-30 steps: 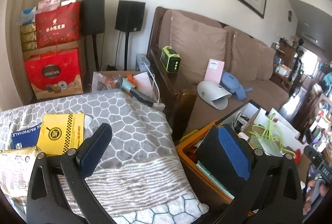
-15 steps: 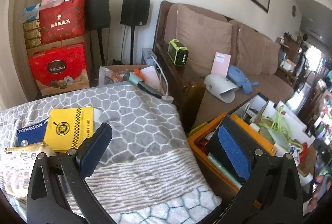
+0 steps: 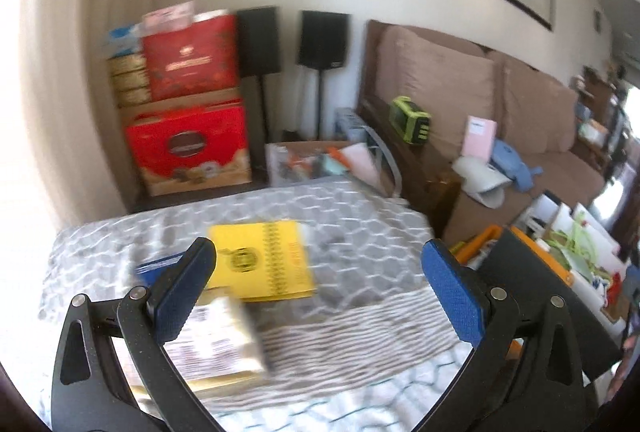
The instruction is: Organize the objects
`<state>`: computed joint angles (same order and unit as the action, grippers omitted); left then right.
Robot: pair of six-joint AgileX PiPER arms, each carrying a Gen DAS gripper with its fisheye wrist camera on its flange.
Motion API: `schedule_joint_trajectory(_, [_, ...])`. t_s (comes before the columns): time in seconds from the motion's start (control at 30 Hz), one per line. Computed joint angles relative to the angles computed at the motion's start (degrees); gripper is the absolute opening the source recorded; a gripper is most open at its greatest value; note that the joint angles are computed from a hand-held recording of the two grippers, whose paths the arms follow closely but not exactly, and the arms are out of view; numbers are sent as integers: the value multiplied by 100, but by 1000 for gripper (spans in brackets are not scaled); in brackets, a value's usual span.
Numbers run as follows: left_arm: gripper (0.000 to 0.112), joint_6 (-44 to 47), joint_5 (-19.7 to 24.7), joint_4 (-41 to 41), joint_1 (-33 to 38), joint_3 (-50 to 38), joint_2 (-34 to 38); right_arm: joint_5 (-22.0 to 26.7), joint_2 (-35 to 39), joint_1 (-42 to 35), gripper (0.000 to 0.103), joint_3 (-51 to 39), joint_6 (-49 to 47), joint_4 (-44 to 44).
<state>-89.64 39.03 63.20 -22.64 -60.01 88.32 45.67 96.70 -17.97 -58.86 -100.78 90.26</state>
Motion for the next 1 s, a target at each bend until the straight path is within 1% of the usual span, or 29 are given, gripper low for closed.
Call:
schedule_joint_trajectory(0.07, [103, 170, -121, -347, 363, 250, -330, -16, -10, 176, 102, -21, -14, -120])
schedule_joint_trajectory(0.13, [103, 354, -249, -685, 701, 430, -509, -228, -22, 420, 102, -35, 23, -265])
schedule_joint_trajectory(0.2, [103, 683, -243, -1175, 1085, 534, -546, -437, -17, 681, 102, -31, 66, -362])
schedule_joint_trajectory(0.23, [103, 813, -220, -1423, 1277, 563, -538, -447, -14, 735, 102, -11, 73, -369])
schedule_joint_trajectory(0.27, [103, 848, -309, -1590, 1444, 690, -596, -421, 33, 822, 102, -53, 174, -427])
schedule_joint_trajectory(0.33, [103, 1176, -604, -2099, 1866, 879, -689, -355, 134, 967, 102, -181, 489, -623])
schedule_joint_trajectory(0.37, [103, 1499, -752, -2506, 2134, 984, -716, -344, 165, 1019, 102, -208, 567, -668])
schedule_joint_trajectory(0.43, [103, 1886, -780, -2945, 2426, 1079, -700, -422, 233, 1192, 102, -320, 843, -837])
schedule_joint_trajectory(0.47, [103, 2036, -692, -3096, 2564, 1148, -712, -492, 291, 1315, 102, -412, 1053, -965])
schedule_joint_trajectory(0.5, [103, 2083, -694, -3135, 2662, 1208, -720, -550, 350, 1423, 102, -494, 1237, -1074])
schedule_joint_trajectory(0.57, [103, 2396, -917, -3421, 2986, 1384, -739, -662, 485, 1655, 102, -669, 1670, -1299])
schedule_joint_trajectory(0.63, [103, 3050, -1230, -4062, 3385, 1554, -699, -674, 686, 1866, 102, -925, 2211, -1591])
schedule_joint_trajectory(0.67, [103, 3595, -1416, -4558, 3609, 1624, -608, -674, 827, 2009, 102, -1099, 2588, -1783])
schedule_joint_trajectory(0.7, [103, 4019, -1509, -4933, 3739, 1650, -514, -644, 1010, 2165, 102, -1337, 3013, -1993])
schedule_joint_trajectory(0.73, [103, 4569, -1575, -5406, 3874, 1656, -350, -611, 1120, 2270, 102, -1484, 3254, -2103])
schedule_joint_trajectory(0.77, [103, 4915, -1564, -5686, 3916, 1606, -206, -495, 1332, 2424, 102, -1733, 3523, -2190])
schedule_joint_trajectory(0.83, [103, 5224, -1436, -5836, 3896, 1491, 34, -208, 1809, 2733, 102, -2348, 4024, -2443])
schedule_joint_trajectory(0.87, [103, 5167, -1287, -5668, 3811, 1390, 149, -128, 2146, 3026, 102, -2868, 4541, -2858])
schedule_joint_trajectory(0.9, [103, 5126, -1237, -5548, 3741, 1353, 190, -117, 2317, 3208, 102, -3158, 4848, -3134])
schedule_joint_trajectory(0.97, [103, 5309, -1263, -5649, 3689, 1326, 188, -18, 2765, 3713, 102, -3951, 5575, -3817])
schedule_joint_trajectory(1.0, [103, 5520, -1321, -5847, 3707, 1335, 197, 75, 2935, 3895, 102, -4228, 5720, -3943])
